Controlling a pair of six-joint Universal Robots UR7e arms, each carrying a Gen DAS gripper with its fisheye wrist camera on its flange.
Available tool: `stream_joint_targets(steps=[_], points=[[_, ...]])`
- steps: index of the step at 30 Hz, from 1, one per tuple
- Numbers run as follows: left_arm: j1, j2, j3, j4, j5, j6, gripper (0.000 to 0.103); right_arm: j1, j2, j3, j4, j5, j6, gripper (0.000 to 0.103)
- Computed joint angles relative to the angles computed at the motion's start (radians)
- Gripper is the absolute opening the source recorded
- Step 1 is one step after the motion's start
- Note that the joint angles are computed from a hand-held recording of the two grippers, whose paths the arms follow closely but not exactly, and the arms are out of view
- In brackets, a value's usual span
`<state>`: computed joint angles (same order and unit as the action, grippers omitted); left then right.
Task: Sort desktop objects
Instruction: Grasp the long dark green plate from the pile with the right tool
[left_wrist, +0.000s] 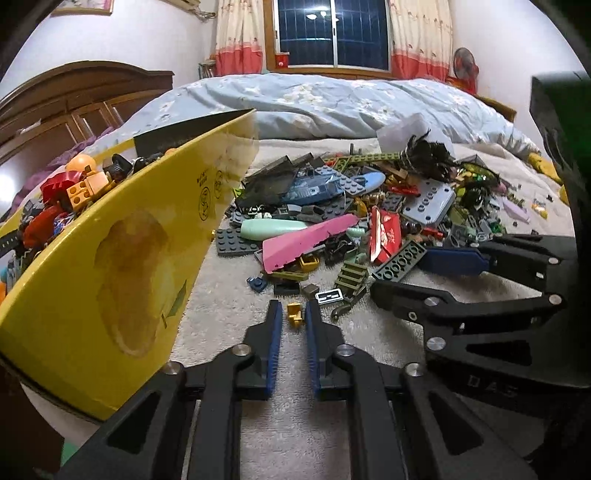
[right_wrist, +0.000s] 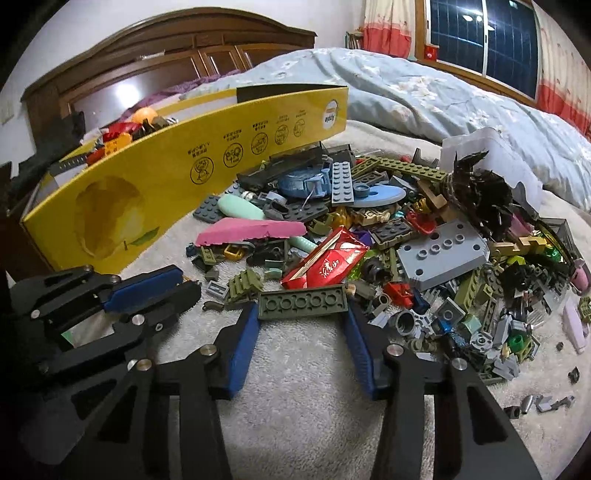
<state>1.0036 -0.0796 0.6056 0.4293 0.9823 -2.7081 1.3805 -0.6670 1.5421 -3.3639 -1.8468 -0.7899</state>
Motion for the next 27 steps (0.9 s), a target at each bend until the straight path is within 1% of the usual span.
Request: stream_joint_targets(steps=[2, 5, 7, 8, 9, 12, 13, 15, 17, 20, 24, 27], points=[[0.001, -0.021, 0.039, -0.035, 0.005, 0.007, 0.008, -0.003, -0.008, 0.019, -0.018, 0.019, -0.013, 0.046], [0.0, -0.069, 0.119, -0.101, 0.023, 0.007, 0.008, -0.01, -0.029, 0.06, -0.056, 0.073, -0.04, 0.046], [0.0, -0.109, 0.181, -0.14, 0.048, 0.003, 0.008, -0.004, -0.033, 0.082, -0.1, 0.072, -0.073, 0.046], [0.001, -0.111, 0.181, -0.133, 0.053, -0.003, 0.008, 0.001, -0.035, 0.093, -0.12, 0.062, -0.085, 0.046], [0.004, -0.115, 0.181, -0.109, 0.074, -0.029, 0.008, 0.005, -0.038, 0.099, -0.123, 0.057, -0.08, 0.046], [0.009, -0.115, 0.163, -0.047, 0.114, -0.082, 0.008, 0.017, -0.058, 0.121, -0.11, 0.047, -0.042, 0.046], [0.009, -0.127, 0.179, -0.05, 0.13, -0.088, 0.008, 0.02, -0.064, 0.132, -0.121, 0.053, -0.038, 0.047], [0.002, -0.161, 0.24, -0.095, 0.147, -0.076, 0.007, 0.025, -0.07, 0.155, -0.152, 0.062, -0.042, 0.047], [-0.006, -0.198, 0.311, -0.158, 0.147, -0.062, 0.007, 0.026, -0.076, 0.169, -0.167, 0.069, -0.005, 0.047], [-0.013, -0.228, 0.367, -0.19, 0.153, -0.07, 0.007, 0.031, -0.073, 0.179, -0.207, 0.055, 0.023, 0.047], [-0.026, -0.244, 0.44, -0.279, 0.107, -0.034, 0.007, 0.04, -0.041, 0.177, -0.28, 0.009, -0.017, 0.047], [-0.023, -0.214, 0.408, -0.262, 0.083, -0.03, 0.007, 0.036, -0.009, 0.161, -0.326, -0.017, -0.06, 0.047]])
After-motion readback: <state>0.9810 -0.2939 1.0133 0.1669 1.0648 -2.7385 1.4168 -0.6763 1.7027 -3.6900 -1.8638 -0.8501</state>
